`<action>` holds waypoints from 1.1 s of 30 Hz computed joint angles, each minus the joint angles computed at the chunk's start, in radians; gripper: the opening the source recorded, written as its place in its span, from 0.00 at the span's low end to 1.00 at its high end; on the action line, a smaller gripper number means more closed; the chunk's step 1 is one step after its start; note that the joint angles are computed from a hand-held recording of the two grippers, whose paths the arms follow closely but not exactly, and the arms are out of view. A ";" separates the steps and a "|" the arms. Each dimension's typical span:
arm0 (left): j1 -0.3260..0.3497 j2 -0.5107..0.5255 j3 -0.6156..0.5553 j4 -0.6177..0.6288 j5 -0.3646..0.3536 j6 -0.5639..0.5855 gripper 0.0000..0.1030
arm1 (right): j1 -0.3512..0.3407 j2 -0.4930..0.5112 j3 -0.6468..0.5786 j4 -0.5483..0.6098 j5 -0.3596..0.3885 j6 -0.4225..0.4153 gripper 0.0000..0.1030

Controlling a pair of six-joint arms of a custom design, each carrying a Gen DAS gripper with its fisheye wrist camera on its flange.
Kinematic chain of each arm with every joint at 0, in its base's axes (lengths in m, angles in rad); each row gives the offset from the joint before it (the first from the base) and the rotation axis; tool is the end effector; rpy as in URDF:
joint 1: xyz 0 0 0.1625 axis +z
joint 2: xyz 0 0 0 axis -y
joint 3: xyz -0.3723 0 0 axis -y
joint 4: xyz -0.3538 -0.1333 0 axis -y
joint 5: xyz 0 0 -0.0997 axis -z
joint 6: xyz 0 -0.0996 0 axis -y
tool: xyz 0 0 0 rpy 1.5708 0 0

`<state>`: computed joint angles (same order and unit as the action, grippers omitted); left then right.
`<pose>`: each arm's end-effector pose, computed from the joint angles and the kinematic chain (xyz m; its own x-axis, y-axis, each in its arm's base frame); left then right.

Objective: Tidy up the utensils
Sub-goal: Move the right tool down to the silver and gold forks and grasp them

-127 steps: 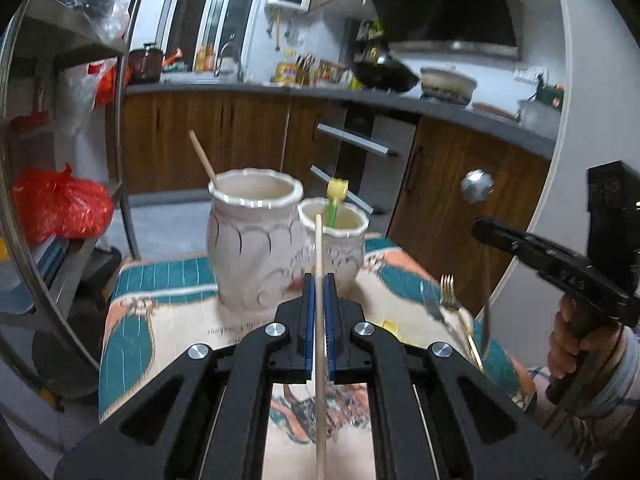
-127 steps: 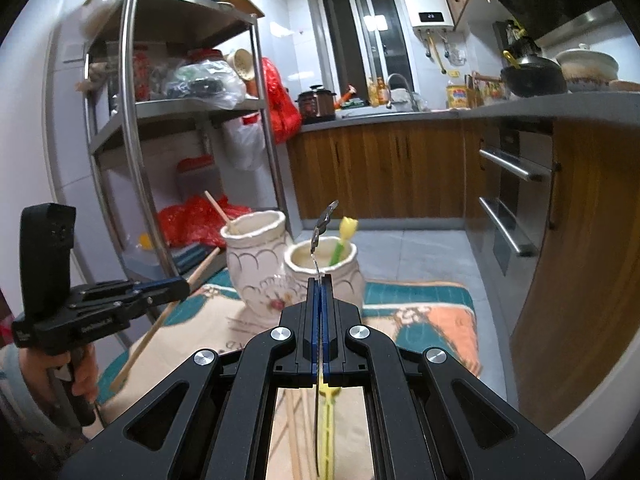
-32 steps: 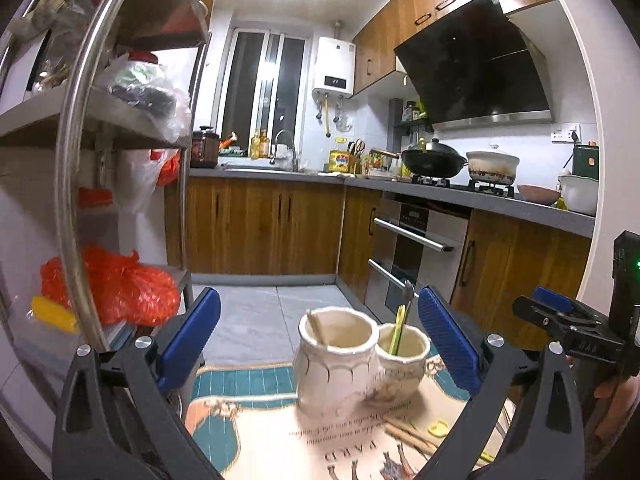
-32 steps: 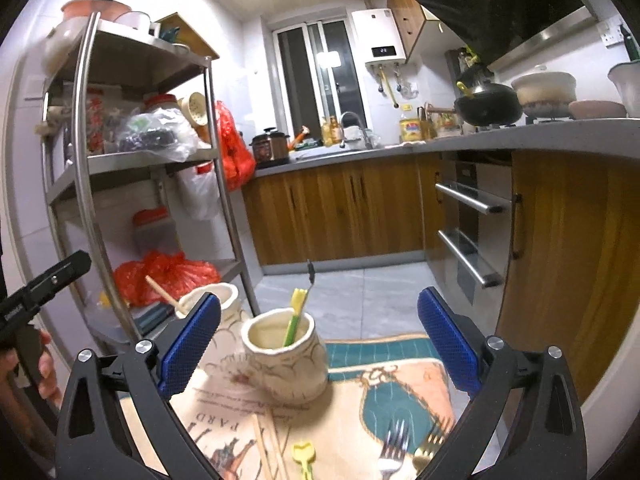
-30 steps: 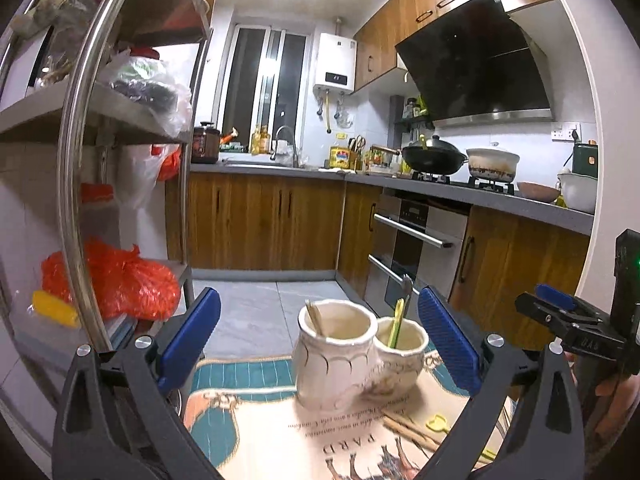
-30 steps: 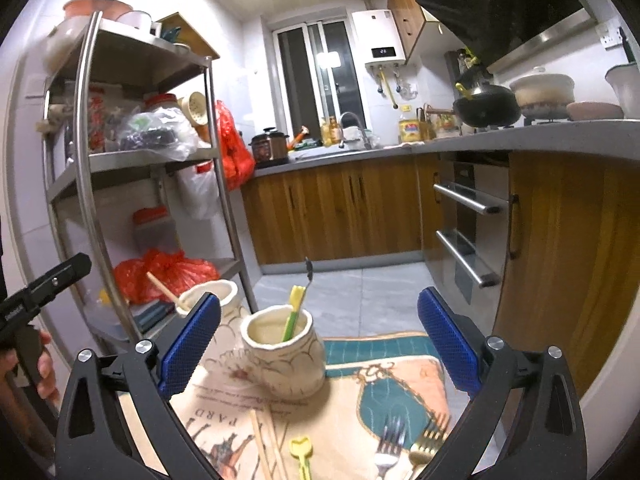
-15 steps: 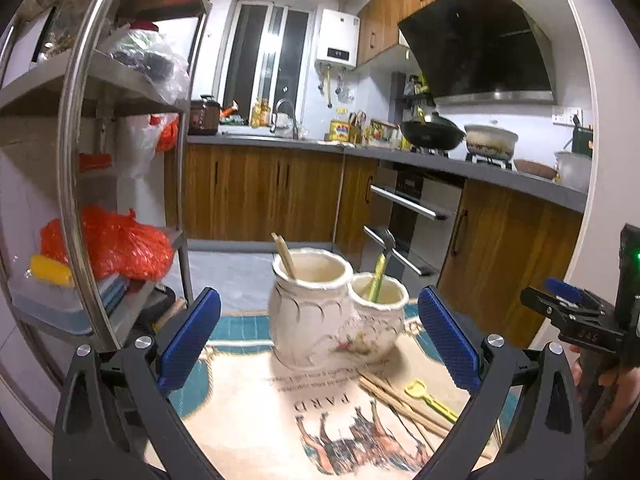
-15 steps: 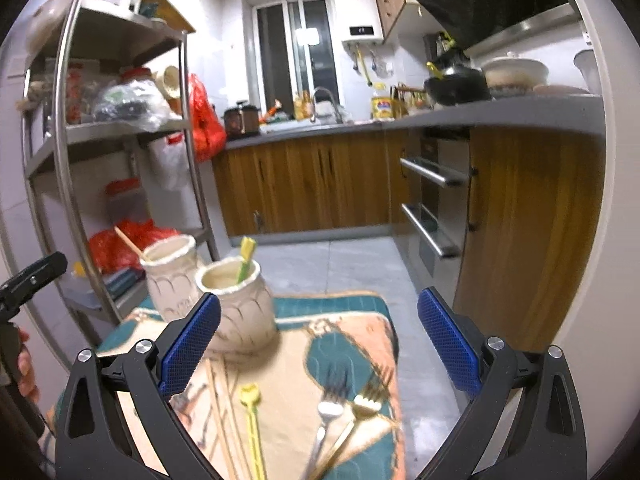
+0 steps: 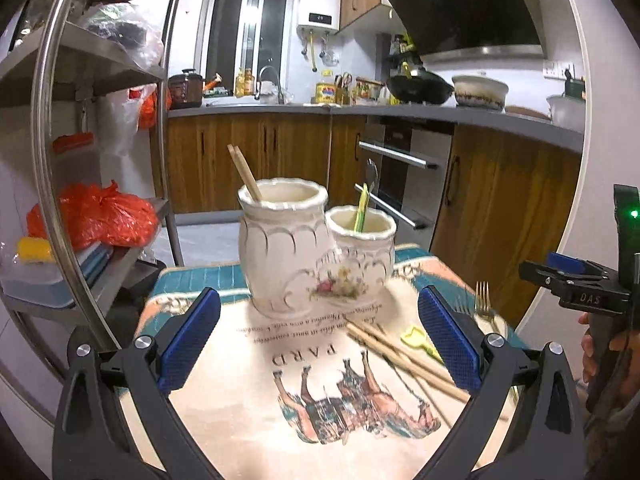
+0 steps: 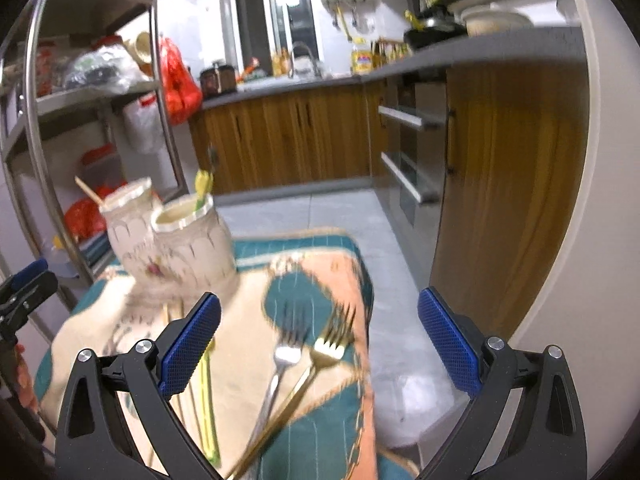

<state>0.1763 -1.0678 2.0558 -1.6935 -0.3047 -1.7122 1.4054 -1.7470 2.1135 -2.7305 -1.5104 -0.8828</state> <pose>-0.3696 -0.2977 0.0980 -0.7253 -0.1722 -0.6665 0.5658 0.4025 -0.7197 0.0706 -0.4232 0.4035 -0.7189 -0.4572 0.5236 -0.6927 0.5336 -0.4852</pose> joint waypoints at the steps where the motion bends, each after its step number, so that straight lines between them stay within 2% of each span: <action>1: 0.003 0.004 0.011 -0.039 -0.006 0.025 0.95 | -0.003 0.003 0.006 0.006 -0.021 0.008 0.95; 2: 0.008 0.012 0.020 -0.086 -0.014 0.059 0.95 | -0.002 0.004 0.011 0.005 -0.037 0.015 0.95; 6: 0.012 0.043 0.028 -0.133 -0.018 0.100 0.95 | 0.003 0.013 0.040 -0.005 -0.098 0.014 0.90; 8: 0.014 0.056 0.030 -0.151 -0.021 0.115 0.95 | 0.013 0.020 0.051 -0.022 -0.131 0.012 0.78; 10: 0.018 0.068 0.039 -0.187 -0.027 0.129 0.95 | 0.019 0.030 0.056 -0.026 -0.161 0.019 0.62; 13: 0.020 0.067 0.057 -0.218 -0.041 0.131 0.95 | 0.034 0.044 0.055 -0.013 -0.201 0.037 0.45; 15: 0.016 0.064 0.065 -0.221 -0.035 0.119 0.95 | 0.041 0.048 0.056 -0.009 -0.218 0.053 0.38; 20: 0.005 0.057 0.085 -0.239 -0.021 0.110 0.95 | 0.054 0.059 0.051 0.016 -0.244 0.077 0.31; 25: 0.000 0.055 0.089 -0.243 -0.021 0.108 0.95 | 0.055 0.073 0.054 0.005 -0.274 0.091 0.16; 33: 0.001 0.056 0.090 -0.260 -0.027 0.124 0.95 | 0.071 0.114 0.042 -0.027 -0.303 0.113 0.16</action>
<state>0.1769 -1.0117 2.1458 -1.9533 -0.3317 -1.5886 1.4765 -1.6330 2.1551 -2.7571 -1.8137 -0.7702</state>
